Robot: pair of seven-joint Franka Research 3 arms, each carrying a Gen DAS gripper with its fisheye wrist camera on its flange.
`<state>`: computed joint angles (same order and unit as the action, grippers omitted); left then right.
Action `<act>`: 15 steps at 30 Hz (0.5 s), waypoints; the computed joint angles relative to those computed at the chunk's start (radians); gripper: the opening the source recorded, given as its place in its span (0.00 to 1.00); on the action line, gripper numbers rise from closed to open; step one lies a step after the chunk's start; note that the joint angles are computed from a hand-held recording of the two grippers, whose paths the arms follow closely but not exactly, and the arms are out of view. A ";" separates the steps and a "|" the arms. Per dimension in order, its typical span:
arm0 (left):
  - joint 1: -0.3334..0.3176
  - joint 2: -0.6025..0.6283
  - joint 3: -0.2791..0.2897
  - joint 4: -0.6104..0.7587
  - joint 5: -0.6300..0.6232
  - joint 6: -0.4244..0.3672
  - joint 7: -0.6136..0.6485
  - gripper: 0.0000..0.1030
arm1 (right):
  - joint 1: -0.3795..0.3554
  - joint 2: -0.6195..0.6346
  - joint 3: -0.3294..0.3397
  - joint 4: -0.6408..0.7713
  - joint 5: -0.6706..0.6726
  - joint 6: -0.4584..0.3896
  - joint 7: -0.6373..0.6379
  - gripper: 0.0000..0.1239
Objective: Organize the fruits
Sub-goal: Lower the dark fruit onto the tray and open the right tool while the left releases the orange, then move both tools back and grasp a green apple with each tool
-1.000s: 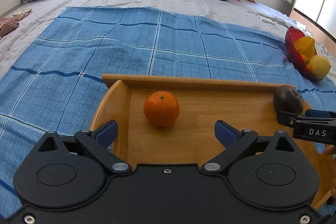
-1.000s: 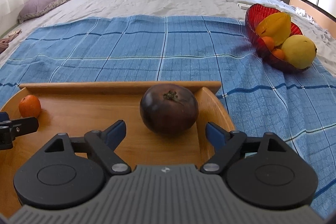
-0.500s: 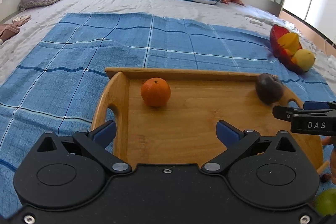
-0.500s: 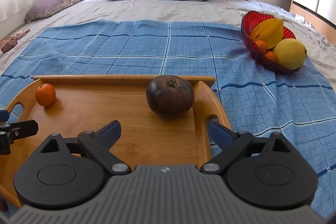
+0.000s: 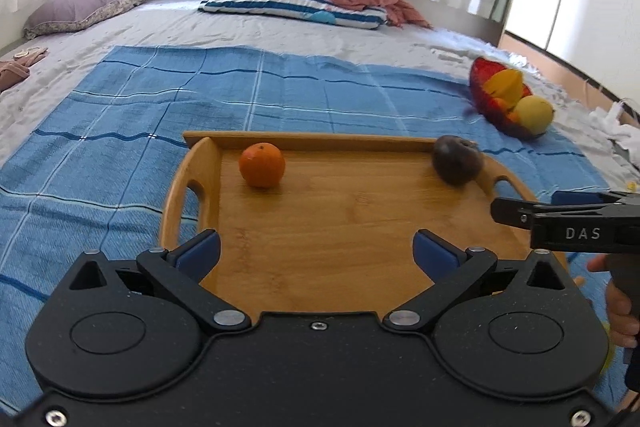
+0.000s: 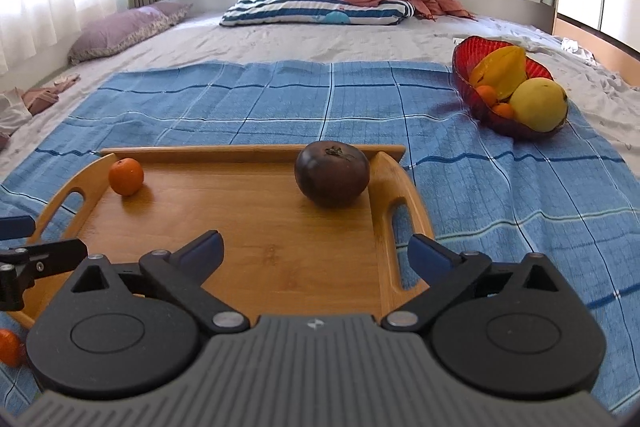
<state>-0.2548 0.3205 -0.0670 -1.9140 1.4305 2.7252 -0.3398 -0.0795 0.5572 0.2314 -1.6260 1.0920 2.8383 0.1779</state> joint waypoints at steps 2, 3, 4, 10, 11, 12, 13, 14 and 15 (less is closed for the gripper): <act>-0.014 -0.013 -0.001 -0.017 0.040 -0.011 -0.041 1.00 | -0.028 -0.015 0.025 -0.023 0.052 0.005 -0.060 0.83; -0.019 -0.018 -0.004 -0.025 0.057 -0.019 -0.054 1.00 | -0.040 -0.022 0.035 -0.033 0.086 0.007 -0.096 0.83; -0.023 -0.024 -0.009 -0.032 0.072 -0.029 -0.063 1.00 | -0.050 -0.030 0.043 -0.043 0.124 0.007 -0.135 0.83; -0.034 -0.051 -0.043 -0.073 0.166 -0.060 -0.139 1.00 | -0.076 -0.078 0.039 -0.099 0.358 -0.010 -0.357 0.83; -0.033 -0.055 -0.048 -0.081 0.176 -0.057 -0.155 1.00 | -0.079 -0.087 0.035 -0.110 0.400 -0.015 -0.399 0.83; -0.031 -0.058 -0.053 -0.088 0.185 -0.052 -0.171 1.00 | -0.078 -0.094 0.028 -0.119 0.433 -0.021 -0.430 0.83; -0.031 -0.062 -0.058 -0.097 0.194 -0.050 -0.188 1.00 | -0.077 -0.101 0.021 -0.127 0.464 -0.028 -0.460 0.83; -0.033 -0.067 -0.063 -0.107 0.206 -0.056 -0.211 1.00 | -0.076 -0.109 0.013 -0.137 0.497 -0.036 -0.490 0.83; -0.035 -0.071 -0.068 -0.115 0.218 -0.060 -0.229 1.00 | -0.075 -0.116 0.003 -0.147 0.525 -0.045 -0.514 0.83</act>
